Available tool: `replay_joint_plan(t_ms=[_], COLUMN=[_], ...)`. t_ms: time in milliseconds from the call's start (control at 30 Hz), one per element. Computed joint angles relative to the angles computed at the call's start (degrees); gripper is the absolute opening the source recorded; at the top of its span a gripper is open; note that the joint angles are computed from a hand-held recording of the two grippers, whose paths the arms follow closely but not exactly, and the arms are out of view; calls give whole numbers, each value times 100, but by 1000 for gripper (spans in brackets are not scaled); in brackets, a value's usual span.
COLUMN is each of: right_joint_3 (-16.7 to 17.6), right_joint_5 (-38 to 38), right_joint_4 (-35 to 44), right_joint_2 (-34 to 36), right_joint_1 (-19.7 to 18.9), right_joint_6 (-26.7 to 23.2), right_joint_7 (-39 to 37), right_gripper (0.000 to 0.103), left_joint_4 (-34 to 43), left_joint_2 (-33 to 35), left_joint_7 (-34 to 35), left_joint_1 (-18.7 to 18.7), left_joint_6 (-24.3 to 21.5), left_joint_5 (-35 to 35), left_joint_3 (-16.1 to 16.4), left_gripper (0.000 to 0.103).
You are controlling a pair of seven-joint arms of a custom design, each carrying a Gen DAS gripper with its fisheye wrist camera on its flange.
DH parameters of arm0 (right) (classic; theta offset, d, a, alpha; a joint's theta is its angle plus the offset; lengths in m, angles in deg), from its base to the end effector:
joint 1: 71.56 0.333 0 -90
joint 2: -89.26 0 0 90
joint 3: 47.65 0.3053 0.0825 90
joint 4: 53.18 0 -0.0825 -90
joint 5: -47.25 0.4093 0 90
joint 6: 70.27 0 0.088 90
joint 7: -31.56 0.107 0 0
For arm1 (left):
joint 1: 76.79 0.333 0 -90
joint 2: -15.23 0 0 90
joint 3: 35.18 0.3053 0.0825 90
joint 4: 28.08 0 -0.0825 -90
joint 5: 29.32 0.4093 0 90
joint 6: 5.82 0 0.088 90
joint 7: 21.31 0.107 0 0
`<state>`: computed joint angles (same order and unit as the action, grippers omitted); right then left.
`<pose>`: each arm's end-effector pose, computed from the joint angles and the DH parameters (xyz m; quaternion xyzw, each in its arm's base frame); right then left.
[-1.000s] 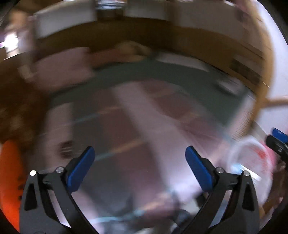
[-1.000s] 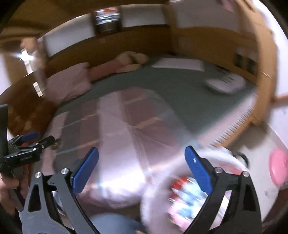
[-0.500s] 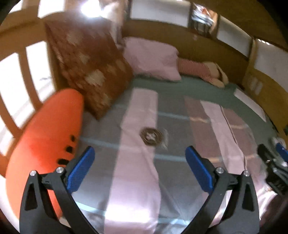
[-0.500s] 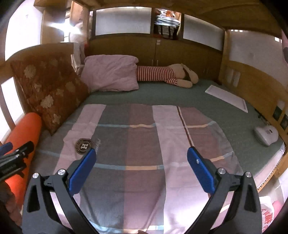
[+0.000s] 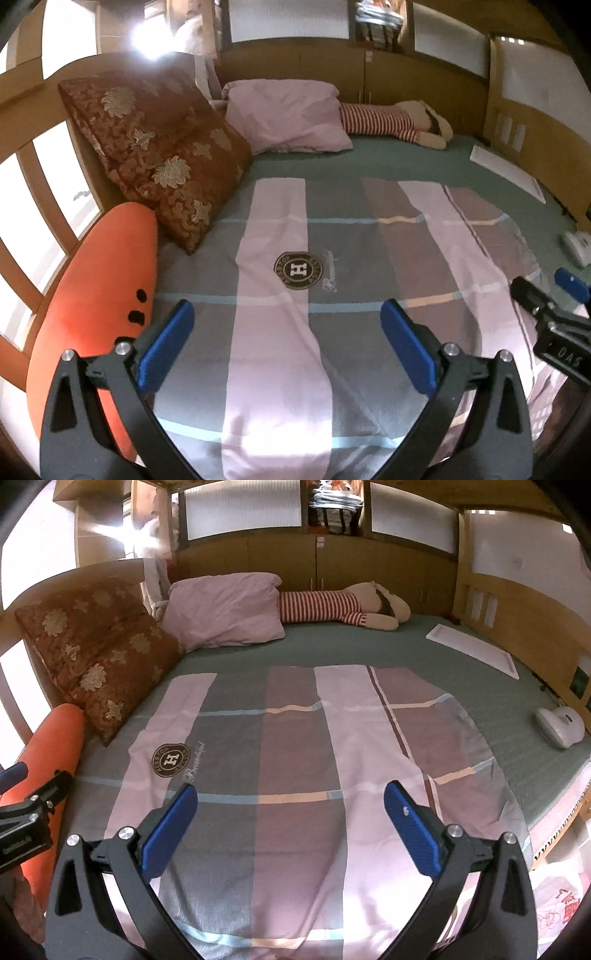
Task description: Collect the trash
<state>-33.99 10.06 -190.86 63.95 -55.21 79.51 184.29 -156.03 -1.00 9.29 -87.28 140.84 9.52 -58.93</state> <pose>0.4133 0.2638 0.5214 -0.6154 0.6764 -0.2807 0.2916 0.4352 -0.3233 0.5195 -0.6314 0.6634 -0.2678 0.2993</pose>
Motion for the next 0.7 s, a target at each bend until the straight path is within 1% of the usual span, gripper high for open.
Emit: replay_joint_plan(t_ms=[100, 200, 367, 700], right_joint_3=[1, 22, 10, -21], right_joint_5=[17, -7, 12, 73], right_joint_4=[-11, 4, -9, -4], right_joint_2=[-20, -10, -22, -11], right_joint_1=[3, -10, 3, 21], right_joint_6=[0, 1, -7, 12], right_joint_7=[-5, -3, -16, -101], right_gripper=[99, 99, 99, 99], left_joint_4=[61, 75, 44, -67], left_joint_2=[96, 106, 110, 29], left_joint_7=[172, 176, 408, 432], left_joint_1=[-51, -80, -188, -102], left_joint_6=[-124, -178, -66, 162], left_joint_5=[-137, -67, -330, -530], left_joint_3=[37, 29, 126, 115], left_gripper=[100, 100, 100, 100])
